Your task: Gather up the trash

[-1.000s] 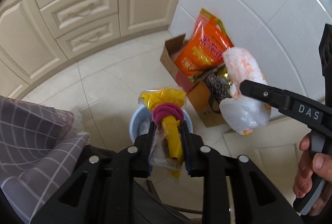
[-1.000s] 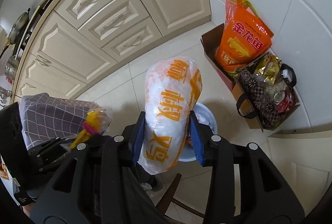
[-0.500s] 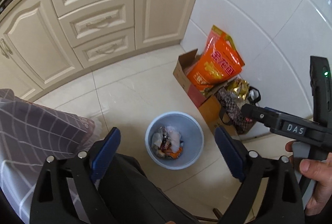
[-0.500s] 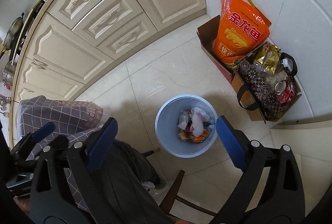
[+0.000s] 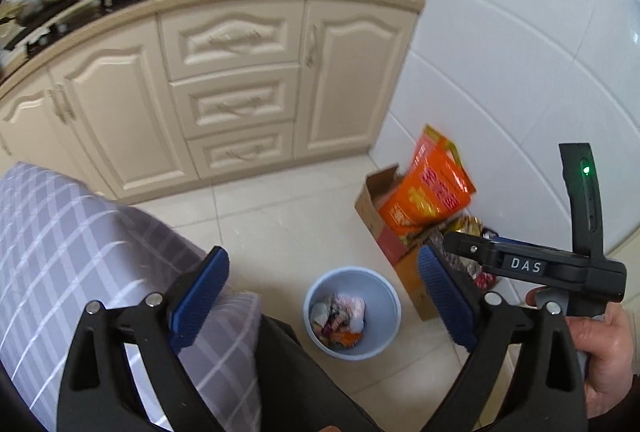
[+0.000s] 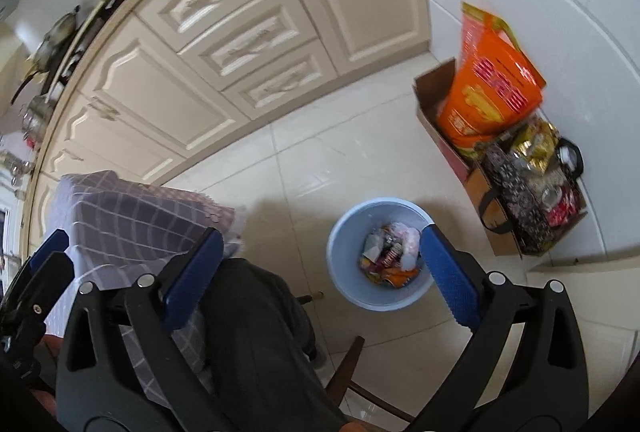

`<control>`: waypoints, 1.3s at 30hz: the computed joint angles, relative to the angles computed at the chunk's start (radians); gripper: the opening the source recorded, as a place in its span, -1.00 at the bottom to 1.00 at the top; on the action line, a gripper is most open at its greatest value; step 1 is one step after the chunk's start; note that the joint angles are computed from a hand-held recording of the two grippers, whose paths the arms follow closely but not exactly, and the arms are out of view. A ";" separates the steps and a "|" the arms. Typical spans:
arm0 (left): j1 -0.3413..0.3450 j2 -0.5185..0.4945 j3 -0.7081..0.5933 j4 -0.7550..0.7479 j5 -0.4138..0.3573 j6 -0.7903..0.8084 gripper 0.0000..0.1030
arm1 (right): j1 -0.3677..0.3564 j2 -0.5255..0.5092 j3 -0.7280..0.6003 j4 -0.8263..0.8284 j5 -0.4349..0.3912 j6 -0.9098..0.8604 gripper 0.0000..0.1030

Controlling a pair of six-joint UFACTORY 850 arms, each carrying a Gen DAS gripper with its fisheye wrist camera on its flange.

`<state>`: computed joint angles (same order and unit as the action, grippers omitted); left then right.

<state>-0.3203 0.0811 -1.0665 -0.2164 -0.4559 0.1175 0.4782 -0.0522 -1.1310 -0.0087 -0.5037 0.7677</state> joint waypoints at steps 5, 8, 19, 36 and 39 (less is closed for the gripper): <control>0.053 0.110 0.046 0.068 0.031 -0.105 0.82 | 0.066 -0.036 -0.111 -0.009 0.003 -0.045 0.88; 0.102 0.185 0.075 0.106 0.041 -0.146 0.84 | 0.109 -0.074 -0.199 -0.004 0.007 -0.102 0.88; 0.303 0.408 0.124 0.537 0.009 -0.559 0.86 | 0.287 -0.270 -0.563 0.065 -0.013 -0.362 0.88; 0.476 0.669 0.192 1.212 -0.206 -1.142 0.89 | 0.538 -0.432 -0.866 -0.282 0.051 -0.261 0.88; 0.433 0.703 0.209 1.357 -0.288 -1.249 0.90 | 0.559 -0.430 -0.866 -0.357 0.067 -0.207 0.88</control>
